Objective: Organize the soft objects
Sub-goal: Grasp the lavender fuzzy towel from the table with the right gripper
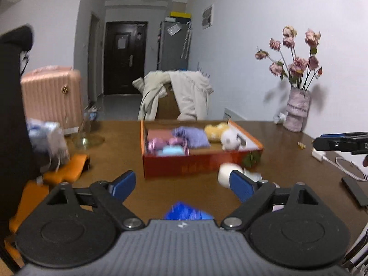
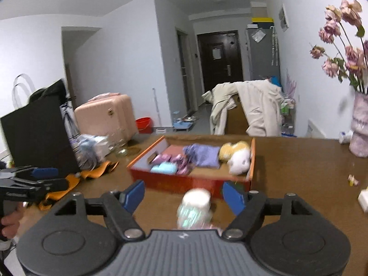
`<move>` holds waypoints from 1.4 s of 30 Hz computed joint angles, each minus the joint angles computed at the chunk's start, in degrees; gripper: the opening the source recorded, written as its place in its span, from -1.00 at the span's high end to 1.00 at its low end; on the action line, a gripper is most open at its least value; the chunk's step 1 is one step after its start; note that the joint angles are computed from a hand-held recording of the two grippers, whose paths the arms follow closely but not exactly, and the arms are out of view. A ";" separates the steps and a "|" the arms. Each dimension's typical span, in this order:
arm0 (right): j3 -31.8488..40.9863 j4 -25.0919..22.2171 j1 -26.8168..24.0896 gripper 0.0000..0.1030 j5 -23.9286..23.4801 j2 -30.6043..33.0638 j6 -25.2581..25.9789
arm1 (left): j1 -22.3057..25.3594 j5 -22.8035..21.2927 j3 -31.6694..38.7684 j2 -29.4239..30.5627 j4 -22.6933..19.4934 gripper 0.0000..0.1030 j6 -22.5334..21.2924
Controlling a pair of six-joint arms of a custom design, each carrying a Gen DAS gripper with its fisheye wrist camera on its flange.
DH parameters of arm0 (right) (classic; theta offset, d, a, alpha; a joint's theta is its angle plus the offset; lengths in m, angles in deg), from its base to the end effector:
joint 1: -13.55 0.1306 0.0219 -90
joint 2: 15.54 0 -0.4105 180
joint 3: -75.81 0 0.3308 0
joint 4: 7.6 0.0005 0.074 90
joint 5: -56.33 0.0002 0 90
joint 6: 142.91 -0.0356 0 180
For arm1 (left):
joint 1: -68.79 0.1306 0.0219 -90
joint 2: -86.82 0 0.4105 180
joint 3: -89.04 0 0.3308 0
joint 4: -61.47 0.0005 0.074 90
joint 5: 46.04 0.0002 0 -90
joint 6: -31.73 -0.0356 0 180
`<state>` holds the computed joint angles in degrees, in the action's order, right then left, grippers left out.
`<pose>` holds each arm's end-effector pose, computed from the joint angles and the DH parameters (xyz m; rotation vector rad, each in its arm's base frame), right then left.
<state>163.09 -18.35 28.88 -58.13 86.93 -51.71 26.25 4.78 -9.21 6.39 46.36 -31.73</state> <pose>0.5029 0.1526 0.3980 -0.5588 1.9504 0.5872 0.3761 -0.3153 0.3788 -0.1033 2.0032 -0.0298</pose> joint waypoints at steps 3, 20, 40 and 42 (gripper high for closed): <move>-8.77 6.34 -0.01 -0.54 -0.57 -3.29 -0.18 | -4.06 -3.79 -2.65 0.46 -0.42 -0.75 5.56; -22.41 16.53 -1.49 -0.62 -1.04 -2.72 -5.22 | -8.45 -1.49 6.46 9.45 -6.87 -0.68 6.61; 0.35 0.11 -3.72 0.63 -11.80 14.16 -7.47 | -2.51 17.38 13.03 17.88 -0.54 -0.25 8.06; -2.77 -0.61 -4.67 0.64 -14.04 11.76 -6.45 | -2.90 18.15 11.87 17.18 0.33 -0.25 8.56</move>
